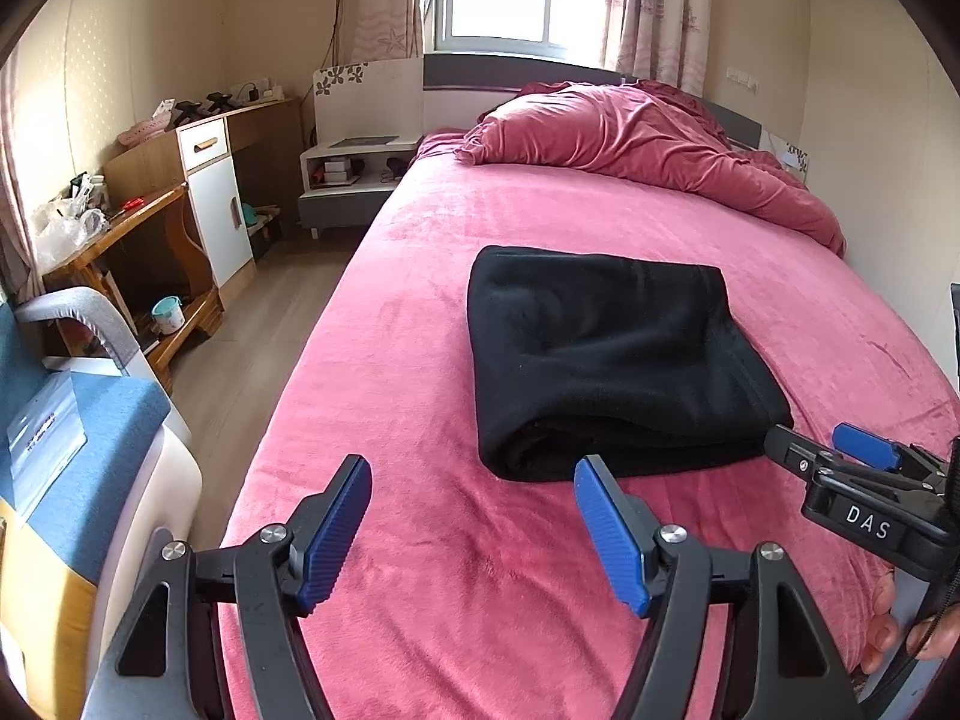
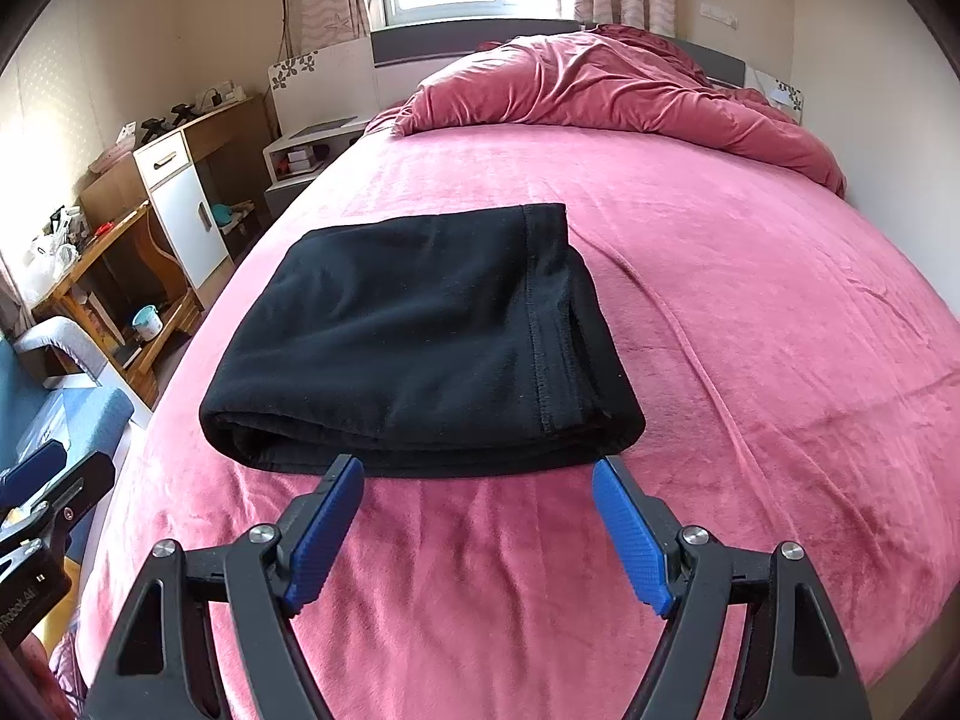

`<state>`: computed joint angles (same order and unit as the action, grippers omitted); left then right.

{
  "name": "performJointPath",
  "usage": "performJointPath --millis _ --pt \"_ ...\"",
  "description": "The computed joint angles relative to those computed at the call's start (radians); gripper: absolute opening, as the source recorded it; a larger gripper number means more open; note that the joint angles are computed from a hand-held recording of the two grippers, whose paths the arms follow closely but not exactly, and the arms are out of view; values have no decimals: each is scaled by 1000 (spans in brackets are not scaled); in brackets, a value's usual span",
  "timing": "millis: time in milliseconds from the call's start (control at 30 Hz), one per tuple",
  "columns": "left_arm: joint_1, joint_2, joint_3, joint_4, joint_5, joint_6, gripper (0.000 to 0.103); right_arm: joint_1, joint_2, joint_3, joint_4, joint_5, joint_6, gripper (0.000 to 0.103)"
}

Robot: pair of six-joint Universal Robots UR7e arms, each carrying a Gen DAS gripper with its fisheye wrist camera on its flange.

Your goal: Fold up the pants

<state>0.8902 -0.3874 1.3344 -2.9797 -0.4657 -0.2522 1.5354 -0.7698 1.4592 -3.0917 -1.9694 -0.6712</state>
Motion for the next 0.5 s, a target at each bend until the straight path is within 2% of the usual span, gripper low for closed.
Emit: performJointPath --millis 500 --pt "4 -6 6 10 -1 -18 72 1 -2 0 5 -6 4 80"
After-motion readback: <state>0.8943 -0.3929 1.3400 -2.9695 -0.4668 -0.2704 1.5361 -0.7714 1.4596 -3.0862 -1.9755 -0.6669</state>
